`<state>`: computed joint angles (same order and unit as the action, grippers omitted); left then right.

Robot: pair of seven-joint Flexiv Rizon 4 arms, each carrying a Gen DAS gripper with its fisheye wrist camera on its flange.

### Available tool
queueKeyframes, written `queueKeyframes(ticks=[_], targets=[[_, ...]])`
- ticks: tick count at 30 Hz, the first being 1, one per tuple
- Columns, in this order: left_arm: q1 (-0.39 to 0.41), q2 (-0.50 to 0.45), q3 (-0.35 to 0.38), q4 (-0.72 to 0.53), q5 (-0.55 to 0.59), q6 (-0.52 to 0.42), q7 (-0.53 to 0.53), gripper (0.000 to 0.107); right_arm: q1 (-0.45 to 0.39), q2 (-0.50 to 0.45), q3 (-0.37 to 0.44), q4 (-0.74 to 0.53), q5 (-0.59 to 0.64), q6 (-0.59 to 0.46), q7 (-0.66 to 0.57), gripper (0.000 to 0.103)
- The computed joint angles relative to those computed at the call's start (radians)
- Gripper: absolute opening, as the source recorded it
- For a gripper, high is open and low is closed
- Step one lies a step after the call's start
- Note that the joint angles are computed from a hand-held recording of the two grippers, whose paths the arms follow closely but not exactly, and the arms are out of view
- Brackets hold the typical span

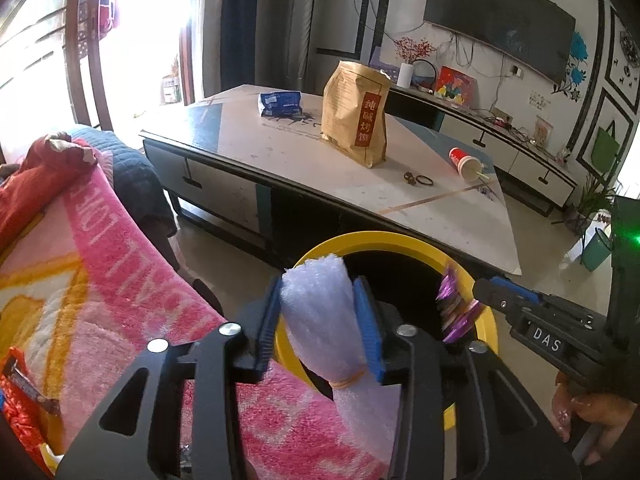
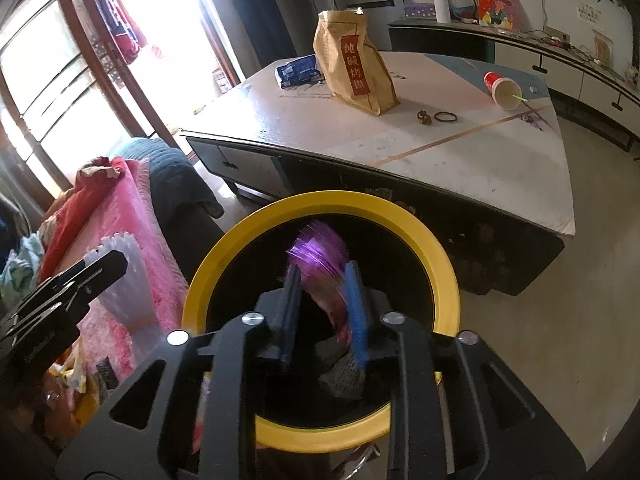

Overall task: Collect trash
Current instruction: 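Open both tools to drop the foam net and wrapper into the bin, then move both tools back toward the remaining trash on the bed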

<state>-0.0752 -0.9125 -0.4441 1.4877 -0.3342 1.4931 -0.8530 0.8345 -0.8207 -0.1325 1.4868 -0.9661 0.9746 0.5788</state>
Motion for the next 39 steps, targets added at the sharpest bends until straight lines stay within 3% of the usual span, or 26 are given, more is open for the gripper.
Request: queueKeyframes(ticks=[8,17,21,31,39], targets=[[0.076,0.001,-0.101,0.039,-0.022,0.001,0.034,0.07,0.009,0.008,-0.006,0.001,-0.013,-0.025,0.02,0.036],[0.16,0.018,-0.197,0.105,-0.025,0.053,0.053,0.085,0.012,0.026,0.0,0.001,-0.067,-0.058,0.053,0.046],[0.184,0.036,-0.205,0.135,0.002,0.1,0.028,0.095,0.016,0.023,0.007,-0.019,-0.08,-0.082,0.032,0.049],[0.284,0.068,-0.251,0.21,0.093,0.173,-0.064,0.096,0.043,0.007,0.011,-0.089,-0.105,-0.141,-0.027,0.067],[0.361,0.08,-0.275,0.262,0.215,0.268,-0.151,0.096,0.067,-0.025,0.006,-0.164,-0.104,-0.168,-0.085,0.069]])
